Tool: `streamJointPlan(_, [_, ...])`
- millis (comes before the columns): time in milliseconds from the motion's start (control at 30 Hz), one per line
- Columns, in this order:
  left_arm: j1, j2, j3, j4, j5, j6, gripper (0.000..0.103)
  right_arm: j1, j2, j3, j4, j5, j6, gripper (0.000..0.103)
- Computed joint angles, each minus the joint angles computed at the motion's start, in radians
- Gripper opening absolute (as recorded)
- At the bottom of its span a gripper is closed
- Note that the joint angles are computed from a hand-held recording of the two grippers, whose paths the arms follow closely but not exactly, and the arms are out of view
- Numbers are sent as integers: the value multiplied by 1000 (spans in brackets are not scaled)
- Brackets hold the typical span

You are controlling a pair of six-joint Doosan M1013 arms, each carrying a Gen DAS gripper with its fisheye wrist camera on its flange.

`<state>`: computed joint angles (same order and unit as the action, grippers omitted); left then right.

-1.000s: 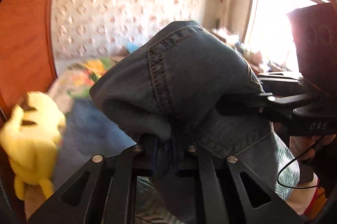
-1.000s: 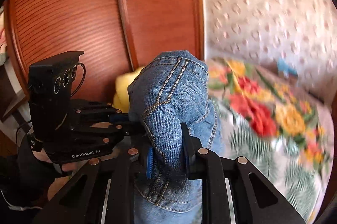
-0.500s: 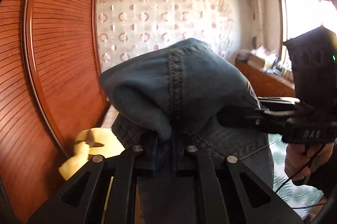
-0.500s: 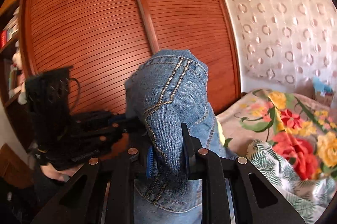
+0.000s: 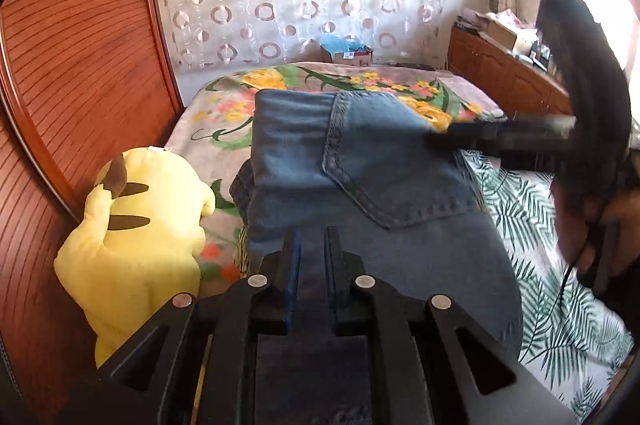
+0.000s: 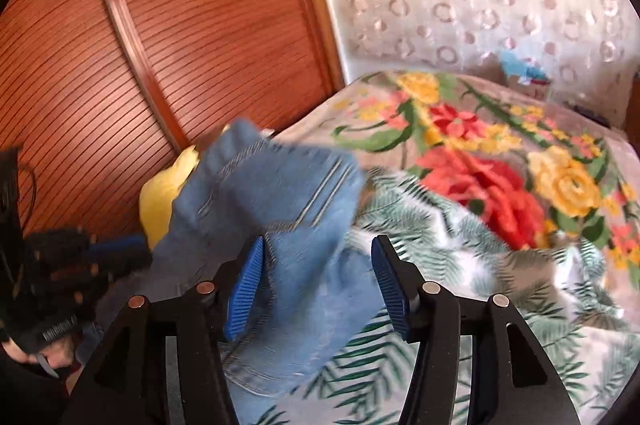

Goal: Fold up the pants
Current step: 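Lower the folded jeans onto the bed beside the plush toy with both tools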

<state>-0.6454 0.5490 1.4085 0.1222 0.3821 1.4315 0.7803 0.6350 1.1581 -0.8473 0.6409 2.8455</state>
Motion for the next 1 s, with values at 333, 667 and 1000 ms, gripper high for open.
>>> streamJointPlan(333, [4,-9,40,-14,-2,-20,12,48,63,-112,34,74,-212,35])
streamJointPlan(667, [-8,-30,77,4,-35,-72,12,56,45,-76,24,113,-76,36])
streamJointPlan(1000, [-59,-107,145,149,-138,-214,32,213,-124,194,-295,205,313,36])
